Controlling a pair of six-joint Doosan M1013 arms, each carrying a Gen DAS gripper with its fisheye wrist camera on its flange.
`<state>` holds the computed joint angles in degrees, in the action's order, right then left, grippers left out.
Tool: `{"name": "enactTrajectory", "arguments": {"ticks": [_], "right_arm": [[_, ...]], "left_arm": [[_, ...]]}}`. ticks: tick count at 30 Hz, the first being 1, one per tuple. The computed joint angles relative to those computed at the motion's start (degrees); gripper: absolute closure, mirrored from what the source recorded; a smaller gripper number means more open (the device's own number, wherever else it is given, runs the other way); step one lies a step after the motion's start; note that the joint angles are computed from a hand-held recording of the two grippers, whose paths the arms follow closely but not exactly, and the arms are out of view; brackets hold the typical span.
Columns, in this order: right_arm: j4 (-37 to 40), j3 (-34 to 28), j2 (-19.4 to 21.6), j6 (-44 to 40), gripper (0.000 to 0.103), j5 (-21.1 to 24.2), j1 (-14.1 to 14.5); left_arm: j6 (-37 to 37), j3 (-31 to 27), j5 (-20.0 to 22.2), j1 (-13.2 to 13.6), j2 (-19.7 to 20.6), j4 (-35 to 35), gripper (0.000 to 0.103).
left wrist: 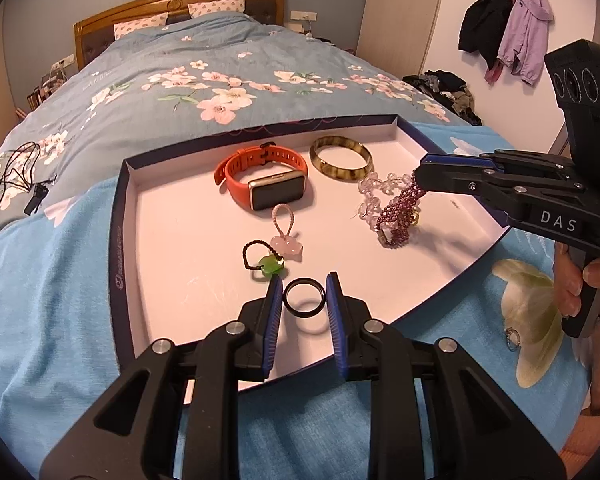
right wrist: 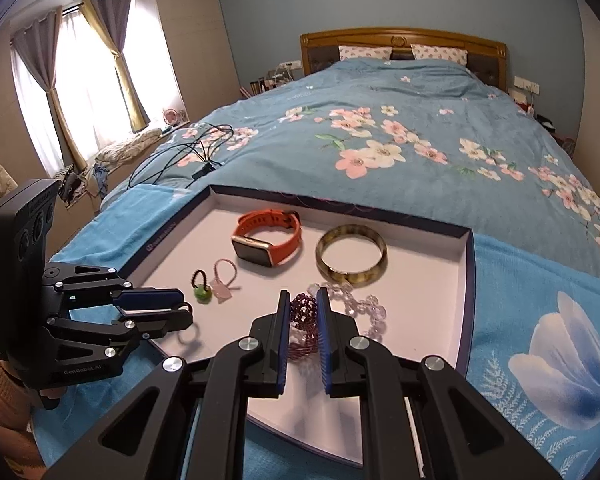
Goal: Organize jewelry
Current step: 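Open both tools to release the bracelet and black ring in the tray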
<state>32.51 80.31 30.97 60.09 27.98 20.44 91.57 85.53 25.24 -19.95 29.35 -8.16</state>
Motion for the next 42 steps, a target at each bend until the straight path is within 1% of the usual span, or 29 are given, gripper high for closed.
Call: {"name": "enactTrajectory", "arguments": {"ticks": [5, 7, 9, 12, 14, 16, 18, 19, 20, 22, 24, 25, 26, 28, 29, 31, 33, 34, 35, 38, 40, 42], "right_arm": [[-0.86, -0.27, 0.4, 1.77, 0.092, 0.58, -0.24], [-1.83, -0.42, 0.57, 2.96, 0.092, 0.76, -0.22], [-2.25, -0.45, 0.65, 3.67, 0.091, 0.91, -0.24], [-4.21, -0.72, 0.9, 6.17, 0.089, 1.01, -0.17], [-4.63, -0.72, 0.98, 6.83, 0.088, 1.15, -0.24], [-5.25, -0.61, 0.92, 7.57, 0.088, 0.92, -0.26], [-5.44, -0.12, 0.59, 8.22, 0.083, 0.28, -0.33], [-5.66, 0.18, 0.39, 8.62, 0.079, -0.16, -0.36], [-5.57, 0.53, 0.14, 8.68, 0.079, -0.58, -0.41], [-5.7, 1.66, -0.68, 8.97, 0.079, -1.96, -0.45], [-4.6, 2.81, -1.52, 7.88, 0.079, -3.01, -0.52], [-2.56, 3.82, -2.24, 5.79, 0.078, -3.57, -0.65], [-1.05, 4.72, -2.89, 4.21, 0.074, -4.02, -0.72], [2.26, 6.37, -4.13, 0.69, 0.071, -4.43, -0.87], [3.37, 7.32, -4.8, -0.82, 0.071, -4.68, -0.88], [4.46, 9.19, -6.15, -2.71, 0.071, -4.88, -0.83], [6.13, 11.03, -7.32, -4.94, 0.07, -4.62, -0.89], [6.29, 11.69, -7.71, -5.28, 0.069, -4.33, -0.89], [5.91, 12.34, -8.08, -5.19, 0.069, -4.05, -0.83], [1.32, 14.51, -9.18, -1.82, 0.069, -3.81, -0.38], [-0.98, 15.49, -9.59, 0.22, 0.069, -3.52, -0.12], [-2.68, 16.22, -9.81, 1.51, 0.069, -2.84, 0.18]], "left_arm": [[-0.78, -0.79, 1.11, 0.14, 0.69, 0.44, 0.08], [0.14, -0.96, 1.25, 0.25, 0.85, -0.86, 0.08], [-1.13, -1.26, 1.33, 0.15, 1.01, 0.45, 0.08], [-1.33, -1.3, 1.21, 0.11, 1.03, 0.55, 0.08], [-2.34, -1.05, 0.71, -0.06, 0.83, 1.76, 0.079], [-3.7, -0.47, -0.31, -0.29, 0.32, 3.37, 0.077], [-6.17, 0.4, -1.72, -0.61, -0.44, 6.29, 0.075], [-7.53, 0.99, -2.58, -0.78, -0.94, 7.85, 0.074], [-8.66, 1.57, -3.38, -0.93, -1.46, 9.13, 0.074], [-11.25, 3.13, -5.49, -1.24, -2.8, 11.96, 0.065], [-11.56, 4.96, -7.65, -1.43, -4.18, 12.92, 0.065], [-10.89, 5.7, -8.29, -1.46, -4.78, 12.45, 0.065], [-9.67, 6.72, -9.26, -1.53, -5.56, 11.51, 0.064], [-6.15, 8.36, -10.39, -1.59, -6.81, 7.98, 0.063], [-3.15, 9.24, -10.72, -1.6, -7.41, 4.9, 0.063], [2.35, 10.85, -10.95, -1.74, -8.35, -0.22, 0.062], [8.31, 12.22, -10.25, -1.98, -9.13, -5.76, 0.062], [10.04, 12.58, -10.02, -2.15, -9.18, -7.27, 0.062], [11.99, 13.07, -9.52, -2.37, -9.37, -8.81, 0.061], [17.02, 14.29, -8.28, -2.74, -9.63, -13.42, 0.06], [18.46, 14.79, -7.78, -3.0, -9.69, -15.02, 0.059], [21.65, 15.11, -6.72, -3.08, -9.62, -18.4, 0.058]]}}
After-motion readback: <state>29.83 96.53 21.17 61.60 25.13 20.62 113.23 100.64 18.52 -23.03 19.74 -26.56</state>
